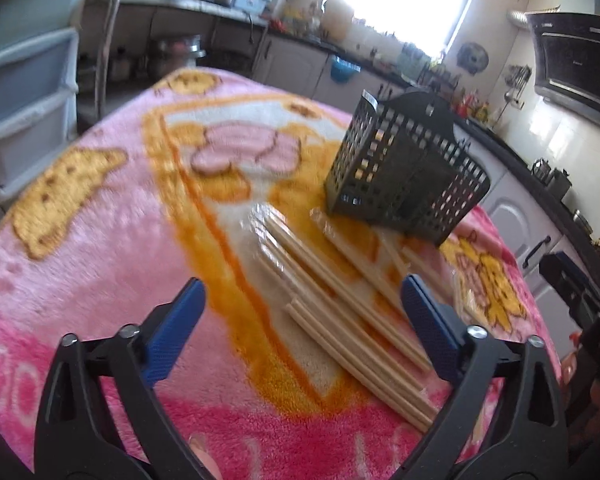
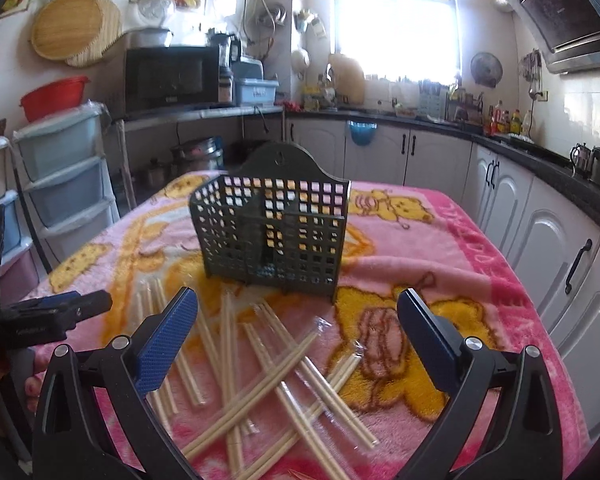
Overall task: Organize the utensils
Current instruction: 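Close the left gripper on a wrapped chopstick while the right gripper grasps another chopstick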
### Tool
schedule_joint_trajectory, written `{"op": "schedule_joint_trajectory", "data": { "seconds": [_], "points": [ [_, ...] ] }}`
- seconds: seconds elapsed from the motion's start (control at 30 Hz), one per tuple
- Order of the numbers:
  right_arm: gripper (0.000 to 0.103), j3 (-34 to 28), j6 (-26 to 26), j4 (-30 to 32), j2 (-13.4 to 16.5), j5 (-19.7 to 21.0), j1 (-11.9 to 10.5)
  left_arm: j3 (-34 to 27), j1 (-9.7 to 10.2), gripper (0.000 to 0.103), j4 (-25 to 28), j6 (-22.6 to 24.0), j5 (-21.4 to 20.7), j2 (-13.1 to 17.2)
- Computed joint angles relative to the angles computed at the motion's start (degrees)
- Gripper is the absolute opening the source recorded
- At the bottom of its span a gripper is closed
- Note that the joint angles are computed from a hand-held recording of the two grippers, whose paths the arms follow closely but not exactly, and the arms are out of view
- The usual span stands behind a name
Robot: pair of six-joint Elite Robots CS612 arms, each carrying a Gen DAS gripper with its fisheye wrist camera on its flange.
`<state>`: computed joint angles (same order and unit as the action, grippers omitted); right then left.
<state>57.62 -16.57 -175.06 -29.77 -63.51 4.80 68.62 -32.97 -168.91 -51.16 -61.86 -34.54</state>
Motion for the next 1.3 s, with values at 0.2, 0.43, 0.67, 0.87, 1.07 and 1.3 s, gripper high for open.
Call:
{"op": "schedule_joint_trajectory", "data": {
  "seconds": [0.2, 0.43, 0.67, 0.87, 1.07, 1.3],
  "points": [
    [0.096, -5.0, -2.4, 9.8, 1.9, -1.6, 0.5, -1.3, 1.59, 0.060, 0.8, -3.0, -8.0, 1.2],
    [0.078, -12.0, -3.0, 23.4, 4.6, -2.4, 0.6, -2.8, 2.51, 0.050, 2.1, -4.6, -11.4, 2.1],
    [0.063, -20.7, -1.8, 37.3, 8.3, -0.5, 0.4, -3.4, 2.74, 0.026, 4.1, -4.7, -10.8, 2.3],
    [0.053, -30.0, 0.5, 49.7, 12.3, 1.9, 0.2, -2.2, 3.03, 0.015, 1.4, -4.9, -12.2, 2.0],
    [0.032, -38.1, 1.9, 57.2, 16.2, 3.3, 0.0, -1.2, 3.02, 0.010, -0.4, -4.7, -13.0, 1.6],
    [0.011, -39.8, 2.3, 56.6, 17.2, 5.3, -0.4, 0.8, 3.29, 0.008, -3.4, -5.3, -15.0, 1.0]
  ]
}}
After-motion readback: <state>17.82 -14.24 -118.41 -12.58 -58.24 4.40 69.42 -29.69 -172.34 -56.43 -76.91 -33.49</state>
